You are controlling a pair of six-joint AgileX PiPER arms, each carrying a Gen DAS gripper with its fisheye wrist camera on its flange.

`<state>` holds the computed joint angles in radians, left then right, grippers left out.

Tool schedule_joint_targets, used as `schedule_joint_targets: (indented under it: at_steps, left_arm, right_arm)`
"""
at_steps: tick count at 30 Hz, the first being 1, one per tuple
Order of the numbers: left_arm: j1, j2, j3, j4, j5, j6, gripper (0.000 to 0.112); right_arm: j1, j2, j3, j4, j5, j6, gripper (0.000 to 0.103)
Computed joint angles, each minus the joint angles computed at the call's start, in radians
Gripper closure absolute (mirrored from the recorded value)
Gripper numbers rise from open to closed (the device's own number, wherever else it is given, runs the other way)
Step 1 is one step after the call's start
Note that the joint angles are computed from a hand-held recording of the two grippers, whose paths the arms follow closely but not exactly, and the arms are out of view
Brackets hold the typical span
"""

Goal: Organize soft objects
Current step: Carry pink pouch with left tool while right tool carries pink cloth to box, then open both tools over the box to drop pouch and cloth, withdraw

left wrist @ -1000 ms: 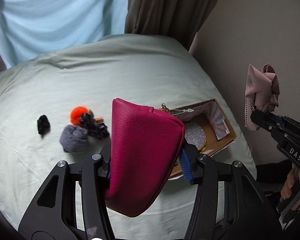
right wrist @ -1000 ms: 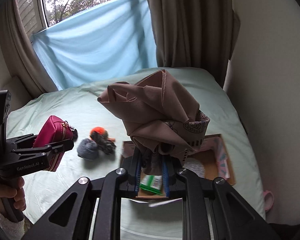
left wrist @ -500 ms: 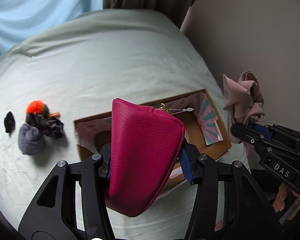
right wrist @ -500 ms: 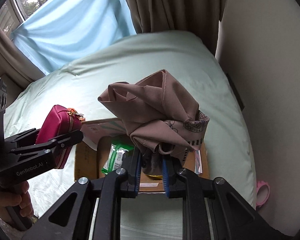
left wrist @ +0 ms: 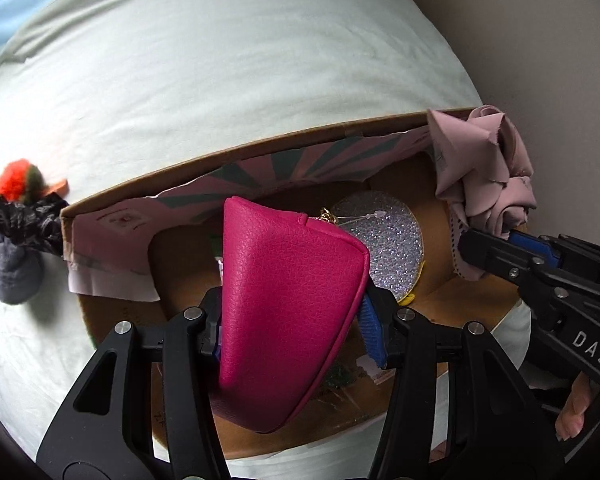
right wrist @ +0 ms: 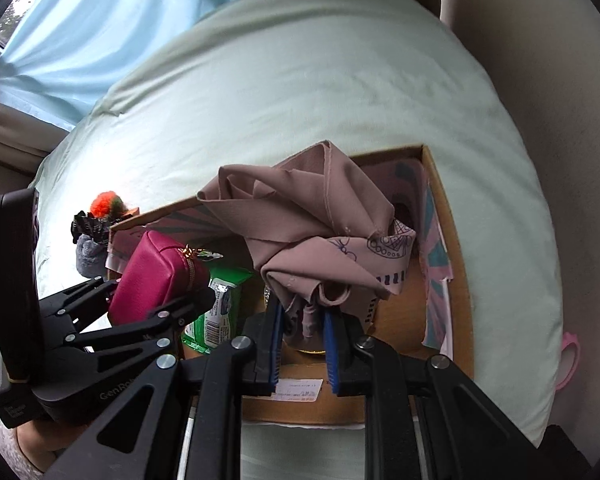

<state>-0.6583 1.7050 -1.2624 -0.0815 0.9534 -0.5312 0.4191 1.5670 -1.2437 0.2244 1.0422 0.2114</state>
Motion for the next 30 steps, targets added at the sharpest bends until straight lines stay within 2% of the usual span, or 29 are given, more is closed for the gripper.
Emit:
schedule_joint_targets:
  at_steps: [2,3,4,5,6,7,8,11,18,26,30]
  left_arm:
    - [-0.008,0.005,-0.022,0.017,0.018,0.008,0.061]
    - [-0.008,-0.003,-0.022,0.028,0.028,0.019,0.057]
    - [-0.009,-0.011,-0.023,0.038,0.042,0.027,0.036]
    - [-0.011,-0.022,-0.019,0.047,0.05,0.034,0.009]
    - [-0.016,-0.043,-0.006,0.07,0.053,0.029,0.01]
    - [-0.019,-0.062,0.007,0.085,0.059,0.028,0.01]
    - [-0.014,-0.077,0.014,0.087,0.069,0.039,0.01]
    - [-0.003,-0.118,0.022,0.108,0.096,0.031,0.01]
    - [0.018,-0.211,0.026,0.106,0.143,0.028,0.01]
    - [-0.063,-0.3,0.007,0.163,0.195,-0.077,0.01]
    - [-0.117,-0.368,-0.015,0.217,0.259,-0.146,0.01]
  right_arm:
    - [-0.009,0.031,-0.021,0.008,0.018,-0.004,0.086]
    - [-0.018,0.042,-0.029,0.022,0.019,-0.018,0.083]
    - [-0.027,0.041,-0.029,0.037,0.023,-0.027,0.077]
    - [-0.041,0.04,-0.026,0.057,0.015,-0.045,0.055]
    - [-0.051,0.037,-0.02,0.069,0.0,-0.054,0.021]
    - [-0.059,0.032,-0.016,0.078,-0.009,-0.054,0.007]
    - [-0.072,0.021,-0.009,0.09,-0.012,-0.061,0.0]
    - [-0.099,-0.011,0.013,0.119,-0.022,-0.071,0.0]
    - [-0.066,-0.056,0.013,0.074,-0.011,-0.028,0.0]
    - [-0.035,-0.149,-0.01,0.045,0.046,0.013,0.0]
    - [0.005,-0.211,-0.036,0.002,0.081,0.06,0.0]
